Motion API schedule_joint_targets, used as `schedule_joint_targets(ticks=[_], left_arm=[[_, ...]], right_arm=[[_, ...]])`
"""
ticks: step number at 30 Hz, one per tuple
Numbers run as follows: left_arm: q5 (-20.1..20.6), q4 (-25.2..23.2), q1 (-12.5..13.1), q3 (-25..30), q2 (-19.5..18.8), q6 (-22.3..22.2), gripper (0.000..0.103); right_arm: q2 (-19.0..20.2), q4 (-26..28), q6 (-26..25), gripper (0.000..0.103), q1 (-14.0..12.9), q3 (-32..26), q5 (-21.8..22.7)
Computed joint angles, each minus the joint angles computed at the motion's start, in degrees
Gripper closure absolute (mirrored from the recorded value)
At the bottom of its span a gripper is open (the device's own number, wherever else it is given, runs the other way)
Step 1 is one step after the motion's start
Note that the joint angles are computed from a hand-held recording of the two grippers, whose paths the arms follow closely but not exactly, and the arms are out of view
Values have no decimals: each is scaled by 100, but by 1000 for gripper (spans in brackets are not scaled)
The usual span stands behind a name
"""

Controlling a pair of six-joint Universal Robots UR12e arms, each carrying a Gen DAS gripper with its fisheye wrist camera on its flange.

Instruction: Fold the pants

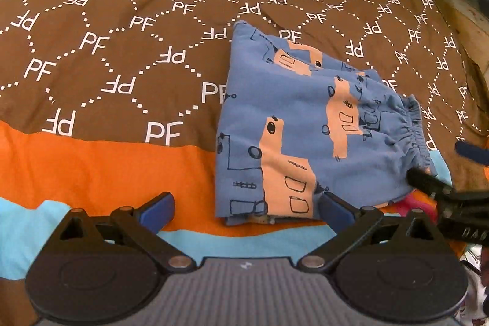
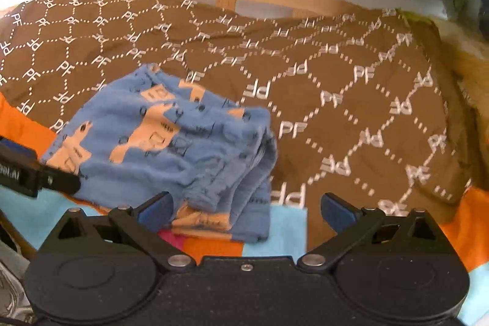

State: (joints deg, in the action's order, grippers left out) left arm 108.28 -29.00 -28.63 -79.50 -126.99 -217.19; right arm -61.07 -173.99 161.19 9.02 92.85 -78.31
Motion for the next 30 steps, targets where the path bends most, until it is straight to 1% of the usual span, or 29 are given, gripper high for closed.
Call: schedule_joint_targets(ticks=[6,11,13,15,16,17,18,19,21,22,24,27,30], left_arm=[[5,-40,-1,11,-1,3,0],[43,-24,-8,11,-12,38,0],[60,-13,-11,11,-19,58,0],[81,-2,-15,12,-28,86,0],[88,2,-17,14,-32,99,0],[90,8,-17,14,-35,108,0],[88,17,-16,9,-35,115,0],[88,21,-15,6,-35,122,0],[88,31,-14,-2,-32,135,0],[86,26,-14,-5,-27,137,0],[54,-28,-10,-2,-8,120,0],[-2,-185,-8,37,16,112,0],[-68,-296,-12,72,38,190,0]], right_arm=[[192,-121,-177,1,25,-398,-113],[530,260,-517,1,93,-1014,-140],[661,400,-536,1,120,-1224,-147],[773,723,-595,1,133,-1447,-79],[817,977,-705,1,150,-1564,-95],[879,1131,-849,1,180,-1668,-206],[921,1108,-937,1,199,-1697,-290],[948,1055,-956,1,205,-1703,-333],[928,923,-668,1,171,-1656,-262],[880,769,-436,1,133,-1569,-149],[772,602,-164,1,52,-1400,105],[557,628,23,1,-66,-1101,454],[345,704,185,1,-173,-781,624]])
